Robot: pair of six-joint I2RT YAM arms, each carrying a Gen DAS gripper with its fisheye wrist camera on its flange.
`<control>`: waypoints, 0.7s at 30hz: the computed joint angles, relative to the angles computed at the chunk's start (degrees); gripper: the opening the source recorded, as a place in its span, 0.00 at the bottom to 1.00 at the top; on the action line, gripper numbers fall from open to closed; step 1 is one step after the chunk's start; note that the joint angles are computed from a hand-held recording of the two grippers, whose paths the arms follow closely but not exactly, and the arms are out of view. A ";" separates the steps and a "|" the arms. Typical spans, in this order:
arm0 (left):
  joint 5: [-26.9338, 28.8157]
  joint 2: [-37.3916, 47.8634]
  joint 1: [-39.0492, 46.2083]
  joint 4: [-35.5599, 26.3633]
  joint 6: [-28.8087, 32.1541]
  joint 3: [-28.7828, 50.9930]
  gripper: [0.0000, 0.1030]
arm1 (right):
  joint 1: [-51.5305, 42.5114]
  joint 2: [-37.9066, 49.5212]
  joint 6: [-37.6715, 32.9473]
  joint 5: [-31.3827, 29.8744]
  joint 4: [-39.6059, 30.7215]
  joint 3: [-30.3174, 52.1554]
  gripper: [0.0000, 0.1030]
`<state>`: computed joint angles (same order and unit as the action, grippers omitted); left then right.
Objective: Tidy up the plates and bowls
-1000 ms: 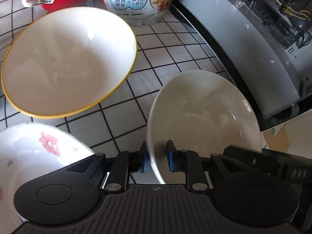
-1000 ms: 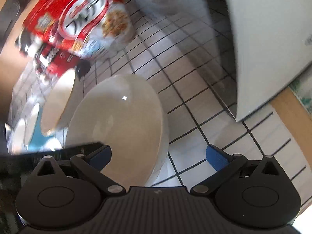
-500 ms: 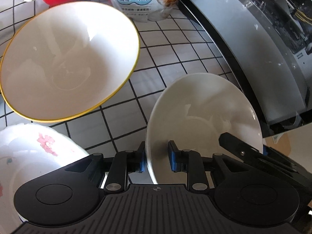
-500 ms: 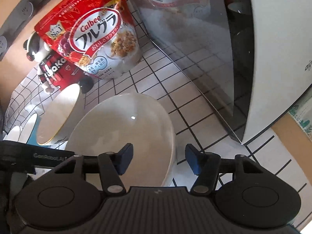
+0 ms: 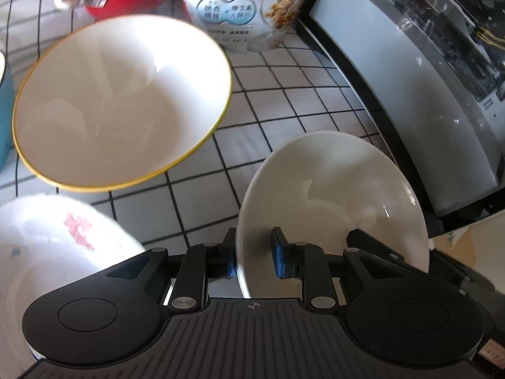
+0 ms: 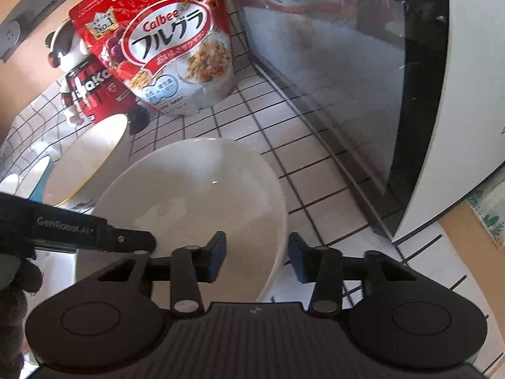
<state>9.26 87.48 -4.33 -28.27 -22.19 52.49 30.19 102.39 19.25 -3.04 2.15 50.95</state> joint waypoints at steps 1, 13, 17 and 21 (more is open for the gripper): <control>0.11 0.05 0.00 -0.14 -0.18 0.01 0.24 | 0.28 -0.14 0.05 0.22 -0.78 0.29 0.37; 0.19 -11.18 0.92 -3.26 -3.15 -5.02 0.25 | 3.12 -6.30 -2.25 1.89 -6.76 2.39 0.37; -1.37 -20.22 3.89 -7.75 -3.19 -6.56 0.25 | 6.93 -8.01 -4.51 1.99 -7.81 4.57 0.37; -3.25 -29.39 9.88 -14.41 -1.57 -7.49 0.25 | 11.31 -6.94 -5.83 -0.17 -8.59 8.00 0.37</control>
<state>6.01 58.09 5.55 -42.69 -23.76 44.99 41.50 95.45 13.41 -3.22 -6.44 58.95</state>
